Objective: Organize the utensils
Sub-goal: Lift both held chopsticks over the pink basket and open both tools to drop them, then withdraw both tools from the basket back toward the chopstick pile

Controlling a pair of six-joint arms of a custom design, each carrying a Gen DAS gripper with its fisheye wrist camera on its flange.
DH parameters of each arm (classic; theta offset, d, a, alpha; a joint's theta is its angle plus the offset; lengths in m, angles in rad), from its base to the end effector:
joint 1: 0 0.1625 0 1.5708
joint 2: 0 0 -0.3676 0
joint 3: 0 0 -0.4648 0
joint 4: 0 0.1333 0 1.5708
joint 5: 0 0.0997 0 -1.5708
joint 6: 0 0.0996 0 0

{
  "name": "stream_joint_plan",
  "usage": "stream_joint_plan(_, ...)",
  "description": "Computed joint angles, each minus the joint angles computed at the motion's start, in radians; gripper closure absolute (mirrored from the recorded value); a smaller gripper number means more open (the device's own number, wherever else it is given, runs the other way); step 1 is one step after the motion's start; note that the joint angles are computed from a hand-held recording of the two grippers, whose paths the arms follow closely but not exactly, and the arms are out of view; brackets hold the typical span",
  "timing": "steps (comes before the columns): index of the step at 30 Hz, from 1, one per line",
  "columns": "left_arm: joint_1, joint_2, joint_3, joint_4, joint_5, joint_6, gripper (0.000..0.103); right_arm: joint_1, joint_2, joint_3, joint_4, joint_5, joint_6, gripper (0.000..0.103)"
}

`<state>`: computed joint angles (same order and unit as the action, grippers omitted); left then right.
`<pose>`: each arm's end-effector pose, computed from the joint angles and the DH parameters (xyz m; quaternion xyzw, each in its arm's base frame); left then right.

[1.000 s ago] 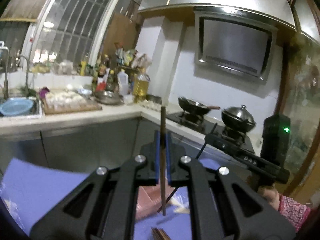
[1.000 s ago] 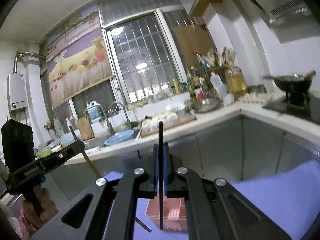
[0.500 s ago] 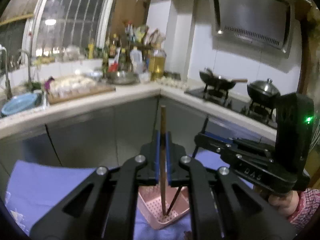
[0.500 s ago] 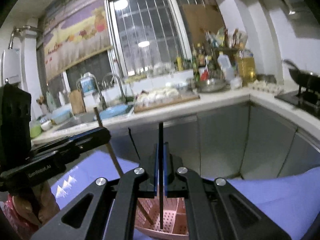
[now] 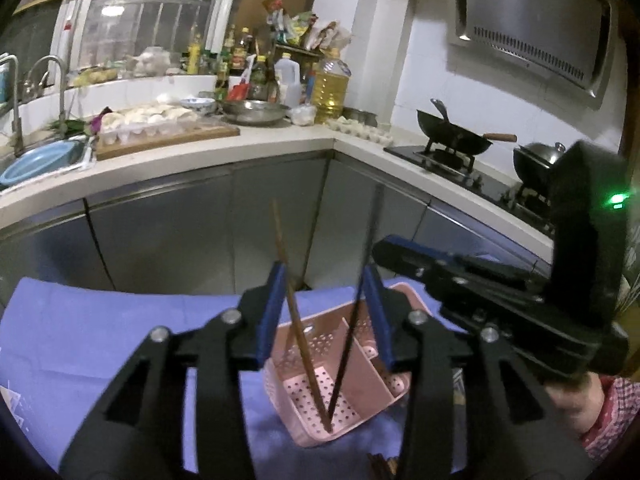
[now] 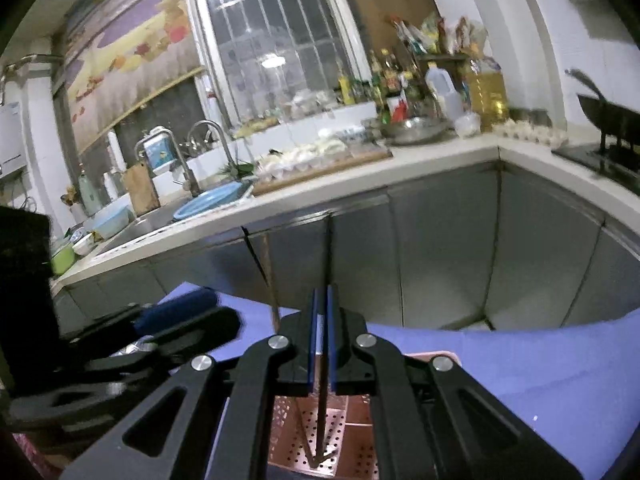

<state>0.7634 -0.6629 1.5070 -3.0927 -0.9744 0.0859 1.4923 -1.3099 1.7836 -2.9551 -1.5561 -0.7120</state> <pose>-0.3951 -0.6400 0.0397 0.3013 0.8553 -0.3951 0.1471 0.0835 -0.6568 0.3233 0.2828 -0.8524 0.4084 0.1632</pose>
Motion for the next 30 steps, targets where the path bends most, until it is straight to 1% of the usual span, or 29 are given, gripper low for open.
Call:
stream_joint_plan(2,-0.003,-0.010,0.011,-0.001,0.007,-0.012,0.065,0.000,0.009,-0.008,0.001,-0.022,0.008,0.097)
stream_joint_plan(3,-0.005,-0.017,0.018,-0.002,0.010,-0.017,0.065,-0.002,0.007,-0.005,-0.002,-0.021,0.012,0.097)
stream_joint_plan(6,-0.015,-0.046,0.058,-0.036,0.006,-0.030,0.065,-0.012,-0.010,0.011,-0.005,0.000,0.022,0.097)
stream_joint_plan(9,-0.033,-0.081,0.116,-0.078,0.004,-0.054,0.065,-0.026,-0.048,0.049,-0.012,0.029,0.033,0.097)
stream_joint_plan(11,-0.049,-0.111,0.173,-0.114,-0.011,-0.070,0.065,-0.040,-0.092,0.101,-0.043,0.052,0.027,0.097)
stream_joint_plan(14,-0.078,-0.156,0.275,-0.178,-0.031,-0.081,0.065,-0.079,-0.191,0.207,-0.053,0.114,0.032,0.097)
stream_joint_plan(16,-0.100,-0.178,0.339,-0.203,-0.023,-0.095,0.065,-0.115,-0.263,0.281,-0.050,0.150,0.031,0.097)
stream_joint_plan(19,-0.130,-0.208,0.430,-0.193,-0.004,-0.144,0.064,-0.194,-0.401,0.428,-0.042,0.185,0.027,0.096)
stream_joint_plan(21,-0.144,-0.223,0.478,-0.156,0.014,-0.194,0.065,-0.227,-0.471,0.507,-0.055,0.169,0.011,0.095)
stream_joint_plan(22,-0.147,-0.231,0.496,-0.136,0.014,-0.220,0.065,-0.252,-0.518,0.562,-0.064,0.156,-0.015,0.095)
stream_joint_plan(24,-0.149,-0.246,0.534,-0.072,-0.004,-0.300,0.065,-0.291,-0.586,0.634,-0.057,0.150,-0.036,0.094)
stream_joint_plan(25,-0.148,-0.253,0.547,-0.051,-0.016,-0.326,0.065,-0.327,-0.639,0.678,-0.033,0.160,-0.043,0.093)
stream_joint_plan(26,-0.150,-0.256,0.560,-0.035,-0.025,-0.351,0.065,-0.344,-0.668,0.703,-0.018,0.159,-0.042,0.093)
stream_joint_plan(28,-0.160,-0.258,0.579,-0.028,-0.029,-0.369,0.065,-0.382,-0.730,0.748,0.019,0.161,-0.055,0.092)
stream_joint_plan(30,-0.169,-0.255,0.584,-0.039,-0.029,-0.361,0.065,-0.407,-0.778,0.785,0.030,0.146,-0.075,0.092)
